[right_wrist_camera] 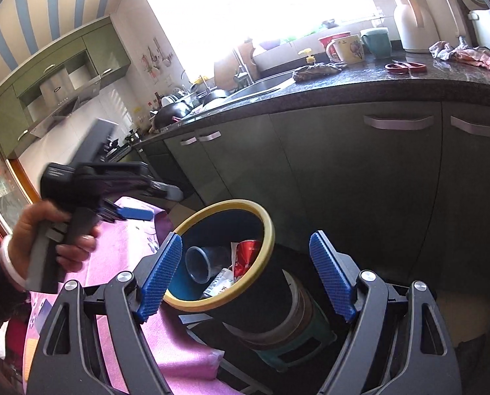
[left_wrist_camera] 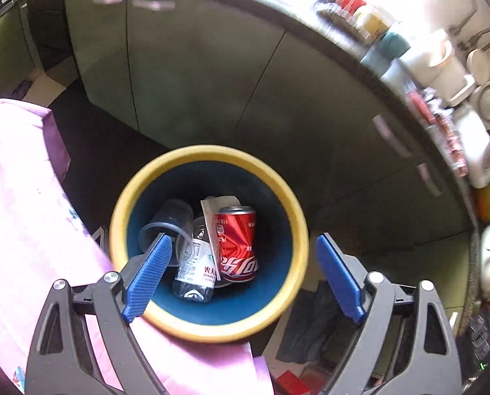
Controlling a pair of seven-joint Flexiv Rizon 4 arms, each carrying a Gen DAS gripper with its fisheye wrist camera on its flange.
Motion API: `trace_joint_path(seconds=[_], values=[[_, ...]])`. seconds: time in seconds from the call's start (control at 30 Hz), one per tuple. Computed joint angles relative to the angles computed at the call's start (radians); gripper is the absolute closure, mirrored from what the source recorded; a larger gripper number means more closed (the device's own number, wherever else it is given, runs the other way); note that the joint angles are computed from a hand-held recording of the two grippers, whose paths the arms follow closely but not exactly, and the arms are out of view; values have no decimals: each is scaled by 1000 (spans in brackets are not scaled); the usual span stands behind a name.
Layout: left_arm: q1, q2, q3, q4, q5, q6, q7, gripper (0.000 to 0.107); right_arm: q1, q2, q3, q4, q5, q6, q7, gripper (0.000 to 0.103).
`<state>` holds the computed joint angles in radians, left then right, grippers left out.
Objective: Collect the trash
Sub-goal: 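Carry the Coca-Cola can over the trash bin and open the left gripper, then move the right gripper to the blue printed box and grasp it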
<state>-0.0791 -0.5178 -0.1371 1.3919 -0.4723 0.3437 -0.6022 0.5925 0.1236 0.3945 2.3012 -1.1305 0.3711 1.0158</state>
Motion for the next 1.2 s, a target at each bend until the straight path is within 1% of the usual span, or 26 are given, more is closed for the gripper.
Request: trace_joint_path(seconds=[0.07, 0.17, 0.23, 0.33, 0.4, 0.5, 0.57, 0.67, 0.7, 0.77, 0.8, 0.87, 0.9, 1.0, 1.07, 1.1, 1.2], values=[[50, 44, -8, 38, -71, -4, 70, 19, -3, -12, -8, -9, -21, 21, -4, 24], [128, 102, 0, 78, -187, -32, 176, 17, -6, -42, -26, -37, -63, 63, -31, 24], [171, 128, 17, 92, -251, -46, 236, 16, -9, -72, -45, -66, -97, 108, -72, 24], [234, 166, 50, 126, -346, -34, 335, 14, -7, -134, -73, -132, -148, 177, -146, 24], [280, 168, 72, 126, -403, -45, 368, 14, -6, -178, -97, -178, -190, 242, -188, 24], [356, 150, 99, 115, -481, -50, 389, 11, -11, -251, -139, -255, -270, 380, -252, 24], [403, 131, 111, 106, -517, -40, 405, 11, -19, -312, -172, -323, -318, 508, -342, 23], [473, 95, 112, 90, -581, -33, 427, 11, -35, -412, -225, -440, -403, 740, -494, 18], [497, 81, 109, 83, -604, -37, 434, 11, -35, -453, -238, -488, -403, 803, -579, 17], [546, 41, 93, 56, -660, -50, 451, 11, -21, -521, -250, -562, -326, 874, -771, 14], [563, 19, 84, 39, -685, -43, 455, 11, -15, -561, -249, -603, -266, 906, -872, 13], [587, -19, 63, 16, -744, 2, 474, 11, -28, -649, -201, -683, -78, 949, -1119, 13], [595, -35, 49, 8, -774, 25, 493, 11, -36, -679, -176, -713, -9, 951, -1209, 13], [593, -80, 10, -13, -860, 146, 581, 11, -37, -770, -103, -820, 160, 874, -1439, 13], [584, -105, -9, -24, -898, 226, 638, 11, -34, -806, -83, -872, 229, 839, -1537, 11], [580, -120, -16, -33, -905, 258, 650, 11, -35, -824, -67, -896, 265, 822, -1589, 11], [578, -154, -39, -45, -925, 325, 656, 11, -21, -853, -56, -953, 339, 747, -1695, 11]])
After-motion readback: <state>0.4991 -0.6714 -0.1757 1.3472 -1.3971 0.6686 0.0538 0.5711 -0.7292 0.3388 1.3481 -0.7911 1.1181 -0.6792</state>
